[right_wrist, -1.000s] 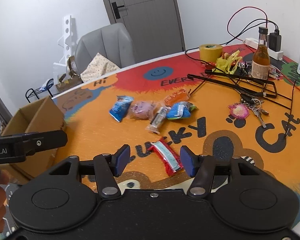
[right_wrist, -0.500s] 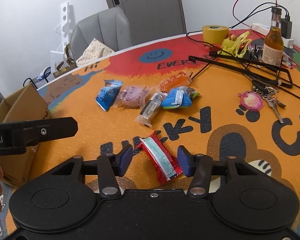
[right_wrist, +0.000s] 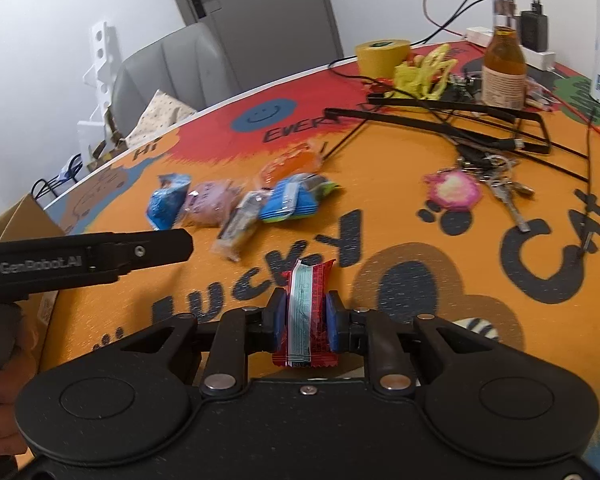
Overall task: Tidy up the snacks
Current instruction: 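Grasp the red-and-white bar with the right gripper while the left grasps the clear wrapped stick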
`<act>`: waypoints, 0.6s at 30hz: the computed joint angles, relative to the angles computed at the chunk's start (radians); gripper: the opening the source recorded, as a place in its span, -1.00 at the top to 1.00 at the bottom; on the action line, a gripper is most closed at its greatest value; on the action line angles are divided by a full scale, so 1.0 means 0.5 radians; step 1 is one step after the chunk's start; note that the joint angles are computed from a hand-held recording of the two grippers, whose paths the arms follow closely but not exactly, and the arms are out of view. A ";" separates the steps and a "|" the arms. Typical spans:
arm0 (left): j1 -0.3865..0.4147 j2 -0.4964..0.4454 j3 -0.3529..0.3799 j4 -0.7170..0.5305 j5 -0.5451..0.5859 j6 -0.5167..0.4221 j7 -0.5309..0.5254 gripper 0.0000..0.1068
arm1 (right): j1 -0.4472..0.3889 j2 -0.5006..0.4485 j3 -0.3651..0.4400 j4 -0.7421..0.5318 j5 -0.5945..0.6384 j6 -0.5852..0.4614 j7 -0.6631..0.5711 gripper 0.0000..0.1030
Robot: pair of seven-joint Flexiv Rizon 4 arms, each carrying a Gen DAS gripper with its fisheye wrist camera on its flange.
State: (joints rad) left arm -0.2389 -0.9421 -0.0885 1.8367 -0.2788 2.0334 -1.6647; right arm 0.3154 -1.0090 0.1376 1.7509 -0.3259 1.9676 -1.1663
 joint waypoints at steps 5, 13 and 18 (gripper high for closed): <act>-0.018 -0.068 0.000 -0.121 -0.009 -0.077 0.031 -0.08 | -0.015 -0.002 -0.003 -0.004 0.020 0.013 0.013 0.62; -0.042 -0.176 0.023 -0.310 -0.055 -0.205 0.067 0.21 | 0.001 -0.004 -0.030 -0.018 0.049 0.018 0.026 0.62; -0.089 -0.208 0.076 -0.356 -0.086 -0.211 0.080 0.50 | 0.021 -0.003 -0.043 -0.022 0.064 0.006 0.032 0.46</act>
